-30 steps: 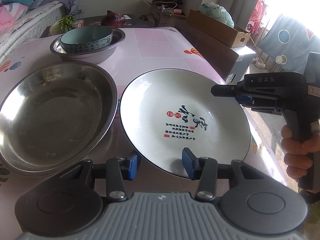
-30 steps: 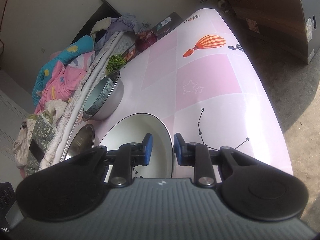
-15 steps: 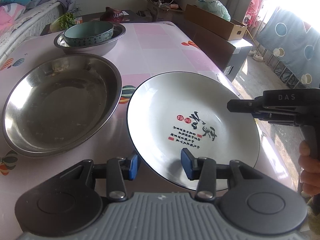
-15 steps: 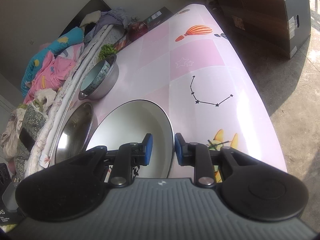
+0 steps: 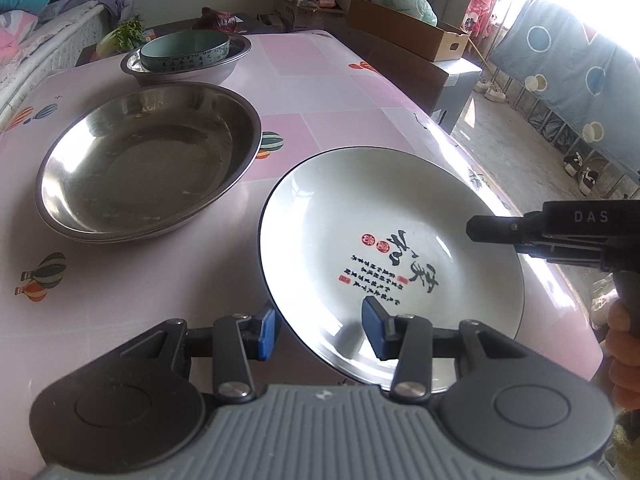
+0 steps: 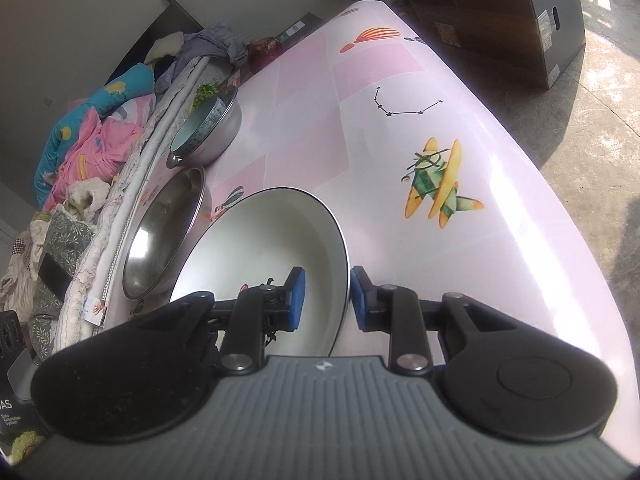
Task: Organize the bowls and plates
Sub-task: 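Lift the white plate off the table with both grippers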
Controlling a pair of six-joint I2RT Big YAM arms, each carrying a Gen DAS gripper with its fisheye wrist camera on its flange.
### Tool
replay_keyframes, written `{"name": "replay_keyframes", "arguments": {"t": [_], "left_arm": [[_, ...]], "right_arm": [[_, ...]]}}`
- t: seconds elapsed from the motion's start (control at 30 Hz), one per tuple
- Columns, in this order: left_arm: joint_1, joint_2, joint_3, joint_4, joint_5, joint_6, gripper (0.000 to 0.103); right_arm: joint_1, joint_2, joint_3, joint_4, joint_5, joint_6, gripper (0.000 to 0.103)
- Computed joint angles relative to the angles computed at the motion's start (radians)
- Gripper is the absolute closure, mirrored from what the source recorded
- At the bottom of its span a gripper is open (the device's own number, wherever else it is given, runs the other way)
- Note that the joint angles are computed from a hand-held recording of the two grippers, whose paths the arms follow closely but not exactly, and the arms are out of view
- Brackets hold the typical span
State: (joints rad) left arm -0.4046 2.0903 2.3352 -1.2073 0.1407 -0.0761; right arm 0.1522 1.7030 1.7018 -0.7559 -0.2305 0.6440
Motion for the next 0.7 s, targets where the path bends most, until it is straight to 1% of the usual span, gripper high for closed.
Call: {"name": "replay_keyframes", "arguments": {"t": [0.13,0.33,0.47,0.6,0.7], "left_arm": [[0.014,-0.059,-0.096,0.037,0.007,0.008,0.059],[0.038,-0.117,-0.186,0.074,0.015,0.006,0.059],[0.052,-0.139,-0.219,0.091,0.015,0.004,0.059],[0.061,-0.159,-0.255,0.118,0.013,-0.003,0.059],[0.067,-0.165,-0.266,0.129,0.027,0.000,0.059]], "right_arm": [[0.032,-0.019,-0.016,-0.007,0.028,0.016,0.078],[0.070,-0.021,-0.012,-0.010,0.048,0.050,0.076],[0.094,-0.013,-0.001,-0.012,0.069,0.062,0.075],[0.103,-0.002,0.010,-0.002,0.069,0.083,0.074],[0.107,0.003,0.014,0.003,0.082,0.090,0.074]]}}
